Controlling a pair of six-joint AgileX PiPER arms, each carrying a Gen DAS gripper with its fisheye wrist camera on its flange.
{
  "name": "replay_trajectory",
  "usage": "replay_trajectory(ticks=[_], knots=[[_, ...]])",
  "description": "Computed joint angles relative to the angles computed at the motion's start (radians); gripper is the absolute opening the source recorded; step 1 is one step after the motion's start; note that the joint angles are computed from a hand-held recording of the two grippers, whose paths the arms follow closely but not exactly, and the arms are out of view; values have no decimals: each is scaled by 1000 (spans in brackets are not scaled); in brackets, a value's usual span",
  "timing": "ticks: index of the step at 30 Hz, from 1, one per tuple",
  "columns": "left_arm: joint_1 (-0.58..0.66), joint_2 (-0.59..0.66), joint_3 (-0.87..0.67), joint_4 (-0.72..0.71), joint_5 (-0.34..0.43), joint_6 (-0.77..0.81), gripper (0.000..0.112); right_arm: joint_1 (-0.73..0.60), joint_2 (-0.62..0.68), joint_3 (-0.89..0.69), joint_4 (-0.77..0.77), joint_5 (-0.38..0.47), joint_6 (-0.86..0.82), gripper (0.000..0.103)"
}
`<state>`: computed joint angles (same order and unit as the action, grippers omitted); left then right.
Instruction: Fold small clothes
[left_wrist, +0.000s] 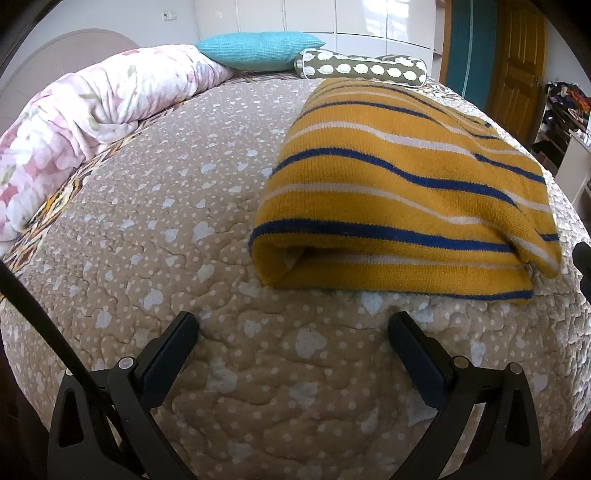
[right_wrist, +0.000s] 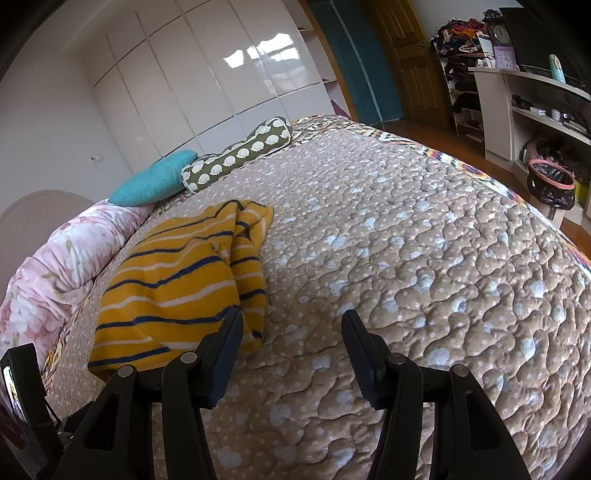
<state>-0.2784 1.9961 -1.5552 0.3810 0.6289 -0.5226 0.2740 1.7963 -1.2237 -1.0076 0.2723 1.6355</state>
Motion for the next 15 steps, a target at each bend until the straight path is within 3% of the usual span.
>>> replay_trajectory(ticks=[15], knots=[[22,34,-82,-102,84,92,103,-1,-40,35,-32,-19,43,61]])
